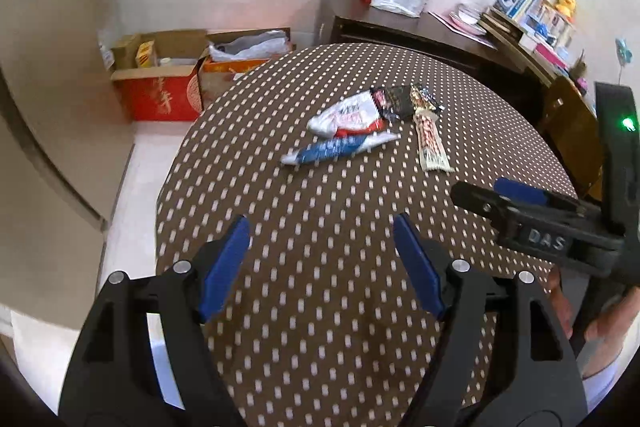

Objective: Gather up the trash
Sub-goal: 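Move both tools back over the table toward the remaining wrappers, then grasp the blue wrapper with the left tool while the right tool grasps the red-white wrapper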

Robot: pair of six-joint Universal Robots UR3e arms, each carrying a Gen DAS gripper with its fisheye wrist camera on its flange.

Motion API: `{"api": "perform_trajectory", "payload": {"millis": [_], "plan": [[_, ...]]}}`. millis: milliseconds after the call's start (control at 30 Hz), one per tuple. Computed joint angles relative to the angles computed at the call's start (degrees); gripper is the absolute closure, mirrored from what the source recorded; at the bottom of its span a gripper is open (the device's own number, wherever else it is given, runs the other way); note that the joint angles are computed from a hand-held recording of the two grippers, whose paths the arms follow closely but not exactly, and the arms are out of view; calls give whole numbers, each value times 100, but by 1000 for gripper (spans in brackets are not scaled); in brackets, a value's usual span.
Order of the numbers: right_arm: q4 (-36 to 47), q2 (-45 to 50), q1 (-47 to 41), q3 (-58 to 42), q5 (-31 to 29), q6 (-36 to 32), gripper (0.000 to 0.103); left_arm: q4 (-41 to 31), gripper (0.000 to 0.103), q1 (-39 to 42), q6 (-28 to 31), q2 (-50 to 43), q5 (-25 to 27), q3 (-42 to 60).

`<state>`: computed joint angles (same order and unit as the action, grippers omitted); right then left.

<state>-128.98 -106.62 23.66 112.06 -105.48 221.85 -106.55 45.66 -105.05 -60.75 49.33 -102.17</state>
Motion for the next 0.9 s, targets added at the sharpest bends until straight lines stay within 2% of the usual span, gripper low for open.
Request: {"api": "perform_trajectory", "payload": {"millis": [200, 367, 433, 500, 533, 567, 600, 633, 700, 800, 900], "plan": [[-312, 777, -532, -348, 135, -608, 25, 1584, 29, -1105, -917, -923, 152, 48], [-590, 1383, -619, -696, -92, -975, 28, 2481, 26, -1688, -1067, -1468, 289, 35], [-530, 1567, -527, -827, -422, -1005, 42, 2875, 26, -1914, -1245, -1658, 436, 15], [-651, 1498, -524, -694, -447, -1098, 54, 3041, 26, -2115, -1374, -1898, 526, 98], [-695, 1446, -542, -621, -447, -1110, 59, 3072, 29, -2203, -1449, -2026, 568, 155], [-716, 1348, -569, -524, -427, -1104, 71, 3352, 33, -2266, -1584, -2023, 575, 50], [-702, 1249, -583, -442, -409, -1077, 80, 3495, 48, -2315, -1618, -2016, 639, 2], [-776, 1088, -672, -283, -226, -1142, 80, 3766, 63, -2400, -1660, -1944, 779, -123], [-794, 936, -644, -169, -168, -1163, 86, 3519, 81, -2401, -1491, -1876, 791, -57], [-720, 786, -518, -76, -215, -1075, 88, 3478, 89, -2374, -1424, -1731, 876, -121], [-632, 336, -429, 229, -39, -838, 90, 3232, 92, -2259, -1438, -1602, 932, -98]]}}
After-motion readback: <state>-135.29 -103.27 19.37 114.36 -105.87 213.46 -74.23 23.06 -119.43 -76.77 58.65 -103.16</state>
